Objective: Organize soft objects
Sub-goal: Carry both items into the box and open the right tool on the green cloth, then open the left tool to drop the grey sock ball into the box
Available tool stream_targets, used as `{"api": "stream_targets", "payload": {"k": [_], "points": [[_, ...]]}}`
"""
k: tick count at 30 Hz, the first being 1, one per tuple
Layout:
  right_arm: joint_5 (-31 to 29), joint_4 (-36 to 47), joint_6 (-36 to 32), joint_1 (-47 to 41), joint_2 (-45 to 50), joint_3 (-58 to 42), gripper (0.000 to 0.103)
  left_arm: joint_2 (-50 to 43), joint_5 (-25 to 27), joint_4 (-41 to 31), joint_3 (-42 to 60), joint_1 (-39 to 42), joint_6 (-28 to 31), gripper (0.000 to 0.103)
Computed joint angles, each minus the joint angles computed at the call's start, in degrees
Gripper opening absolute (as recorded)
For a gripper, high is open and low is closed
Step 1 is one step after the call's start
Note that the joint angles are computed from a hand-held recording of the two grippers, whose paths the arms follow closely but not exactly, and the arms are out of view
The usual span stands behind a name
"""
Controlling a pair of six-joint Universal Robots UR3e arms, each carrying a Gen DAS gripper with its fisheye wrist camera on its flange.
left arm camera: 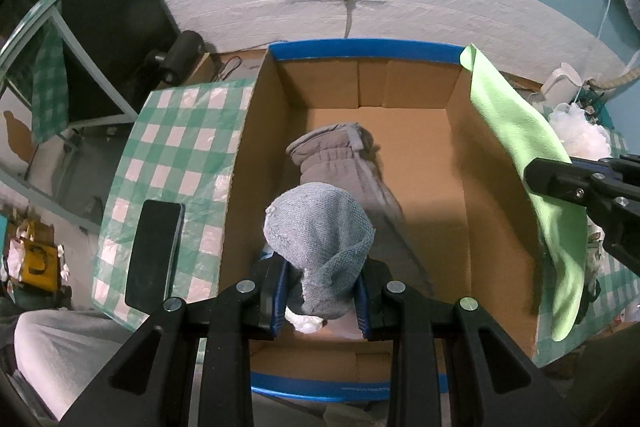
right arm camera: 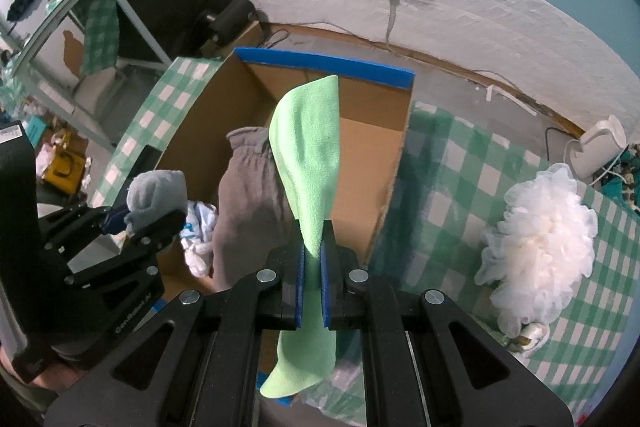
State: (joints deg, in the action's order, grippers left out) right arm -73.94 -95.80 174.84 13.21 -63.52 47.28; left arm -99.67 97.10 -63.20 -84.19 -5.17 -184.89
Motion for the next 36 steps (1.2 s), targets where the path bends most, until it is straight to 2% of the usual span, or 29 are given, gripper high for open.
{"api": "stream_targets", "payload": {"k": [6,8,10,12,14,20,23,28,36], "points": [[-0.3,1.0,0.7,1.0,2.1,-2.7,0.006,-0.9,-0.5,-0.7,0.2,0.2,-0.5,0.031],[-0.3,1.4,0.7,1.1,2.5,-3.3,0.007,-0.8,-0.7,0.0,-0.2,0.2,-0.5,0.042],[-0.5,1.6,0.7,1.1,2.5,-3.3,0.008,-0.6,-1.3,0.2,-0.2,0.2,-0.8,0.046],[-1.0,1.7,0.6,1.2,2.4,-3.2,0.014,-0.6,-1.2,0.3,0.0,0.0,-1.0,0.047],[-1.2,0.9,0.5,1.1,1.7,-2.1,0.028,-1.0,-0.4,0.4,0.4,-0.4,-1.0,0.048],[-1.7,-1.0,0.3,0.4,-0.6,0.8,0.041,-1.3,0.4,0.6,1.3,-1.3,-1.2,0.054],[-1.9,-1.6,0.2,0.0,-1.3,1.7,0.043,-1.5,1.1,1.4,1.6,-2.0,-1.0,0.061],[-2.2,-2.6,0.2,-1.0,-3.0,3.9,0.047,-1.7,2.3,2.5,2.2,-3.5,-0.9,0.066],[-2.6,-4.1,-0.3,-3.3,-6.3,8.6,0.049,-2.5,2.2,2.2,4.1,-5.2,-1.3,0.068]]}}
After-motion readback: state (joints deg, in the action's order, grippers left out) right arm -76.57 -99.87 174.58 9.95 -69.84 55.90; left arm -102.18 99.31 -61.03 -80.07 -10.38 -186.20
